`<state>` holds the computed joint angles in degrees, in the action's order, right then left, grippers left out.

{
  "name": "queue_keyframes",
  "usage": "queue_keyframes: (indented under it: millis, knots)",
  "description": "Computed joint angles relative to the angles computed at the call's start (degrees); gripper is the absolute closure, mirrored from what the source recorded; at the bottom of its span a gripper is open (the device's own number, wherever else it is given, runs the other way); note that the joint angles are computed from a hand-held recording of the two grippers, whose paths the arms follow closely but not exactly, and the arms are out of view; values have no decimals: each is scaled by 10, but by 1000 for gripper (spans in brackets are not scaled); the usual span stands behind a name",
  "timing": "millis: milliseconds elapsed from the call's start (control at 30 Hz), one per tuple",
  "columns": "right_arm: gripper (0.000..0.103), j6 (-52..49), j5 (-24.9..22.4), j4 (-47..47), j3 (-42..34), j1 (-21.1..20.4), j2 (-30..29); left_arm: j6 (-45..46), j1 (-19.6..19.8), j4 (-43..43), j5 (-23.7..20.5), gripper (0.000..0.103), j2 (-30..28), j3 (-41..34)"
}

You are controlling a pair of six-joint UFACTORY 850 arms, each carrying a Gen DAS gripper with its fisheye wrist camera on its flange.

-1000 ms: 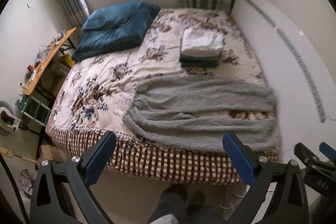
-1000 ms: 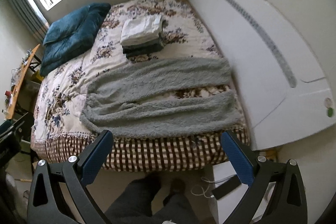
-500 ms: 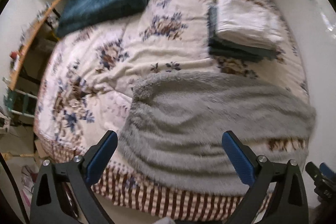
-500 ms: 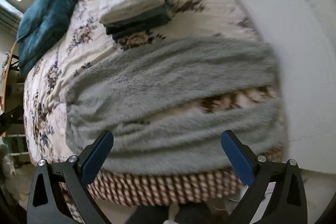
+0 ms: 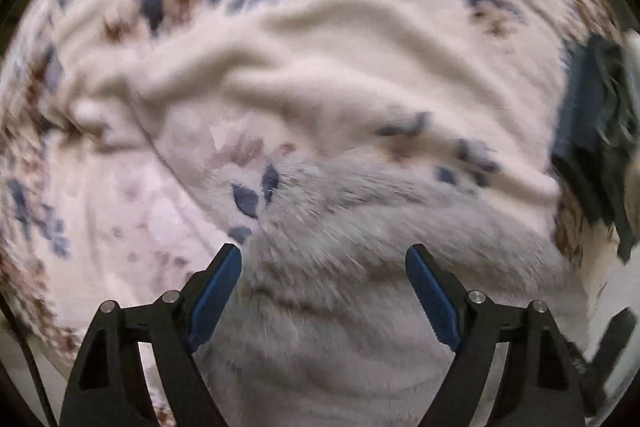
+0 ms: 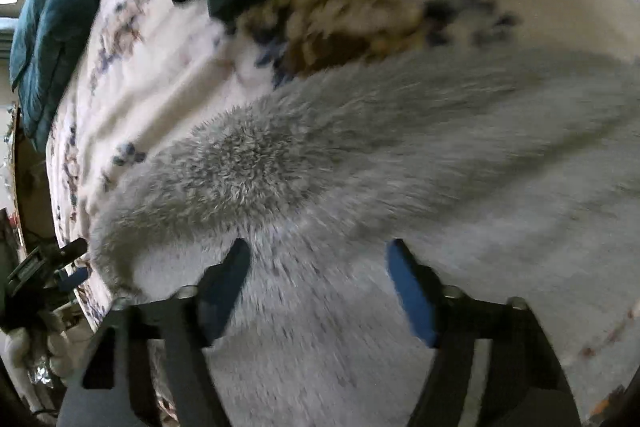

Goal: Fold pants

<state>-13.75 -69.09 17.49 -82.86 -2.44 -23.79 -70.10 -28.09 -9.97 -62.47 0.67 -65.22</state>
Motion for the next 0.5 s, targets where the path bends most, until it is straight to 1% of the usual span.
queue_keyframes:
  millis: [67, 100, 133, 167, 200, 233, 267, 300, 333, 400, 433, 500]
  knots:
    - [33, -10, 16, 5, 23, 14, 2, 11, 14, -35, 25, 19, 11, 35]
    - [33, -14, 22, 4, 28, 20, 2, 8, 16, -41, 33, 24, 14, 46]
    - [33, -22, 32, 2, 36, 28, 4, 2, 13, -41, 62, 36, 23, 59]
    - [33, -29, 39, 4, 42, 32, 5, 0, 11, -39, 71, 67, 23, 61]
    - [33, -34, 43, 6, 46, 35, 6, -16, 3, -25, 64, 76, 15, 51]
    - [33, -39, 45, 8, 51, 36, 10, -27, -6, -1, 60, 80, 9, 38]
    - [33, -44, 51, 11, 52, 39, 8, -33, -15, 29, 45, 82, -2, 18]
    - [33, -45, 51, 12, 54, 39, 13, -40, -24, 74, 16, 82, -19, -15]
    - [33, -44, 54, 12, 53, 41, 11, -44, -29, 95, 5, 82, -27, -27]
    - [33, -42, 51, 7, 50, 46, 5, -25, -22, 85, -4, 81, -37, -36]
    - [33, -43, 39, 5, 47, 46, 8, -33, -22, 76, -5, 79, -35, -39]
    - [33, -57, 23, 10, 43, 44, 12, -46, -37, 82, -8, 76, -23, -47]
